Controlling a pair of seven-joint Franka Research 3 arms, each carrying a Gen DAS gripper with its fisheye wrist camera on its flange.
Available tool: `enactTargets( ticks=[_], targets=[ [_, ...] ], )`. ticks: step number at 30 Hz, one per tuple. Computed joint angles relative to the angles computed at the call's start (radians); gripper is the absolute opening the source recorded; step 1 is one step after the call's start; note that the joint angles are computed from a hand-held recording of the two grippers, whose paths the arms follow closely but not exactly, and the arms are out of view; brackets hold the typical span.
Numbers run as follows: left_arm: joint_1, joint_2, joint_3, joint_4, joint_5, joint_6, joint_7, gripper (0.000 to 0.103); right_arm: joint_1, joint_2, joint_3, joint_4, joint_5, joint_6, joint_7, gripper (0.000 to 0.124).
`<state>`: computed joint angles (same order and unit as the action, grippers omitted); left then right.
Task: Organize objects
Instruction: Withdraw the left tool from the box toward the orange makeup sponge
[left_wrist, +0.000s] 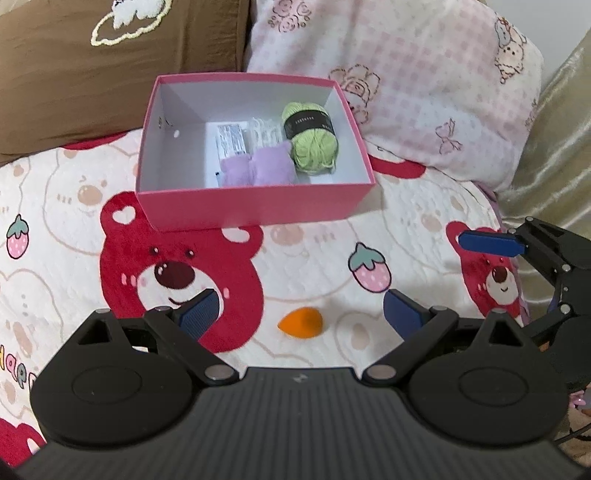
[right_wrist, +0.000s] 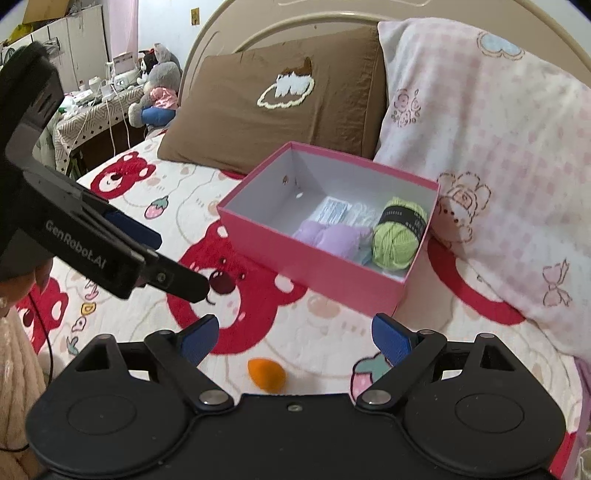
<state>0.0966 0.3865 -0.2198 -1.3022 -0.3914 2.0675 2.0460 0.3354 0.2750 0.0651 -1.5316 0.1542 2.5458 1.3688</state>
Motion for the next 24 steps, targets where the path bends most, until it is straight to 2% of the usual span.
enactTargets(
  ticks=[8, 14, 20, 24],
  targets=[
    [0.01, -0.02, 0.001, -0.058, -0.021, -0.009, 0.022, 0.097, 0.0, -0.061, 0.011, -0.098, 0.011, 0.012, -0.031, 0.092],
    [0.013, -0.04, 0.008, -0.116, -0.026, 0.009, 0.054, 0.097, 0.005, -0.083, 0.02, -0.168, 0.042, 0.092, -0.027, 0.092],
    [0.023, -0.033, 0.008, -0.144, -0.056, 0.034, 0.079, 0.097, 0.012, -0.065, 0.033, -0.193, 0.085, 0.135, -0.034, 0.092],
    [0.018, -0.06, 0.007, -0.22, -0.063, 0.125, 0.125, 0.095, 0.019, -0.042, 0.04, -0.206, 0.105, 0.182, -0.046, 0.092]
  ],
)
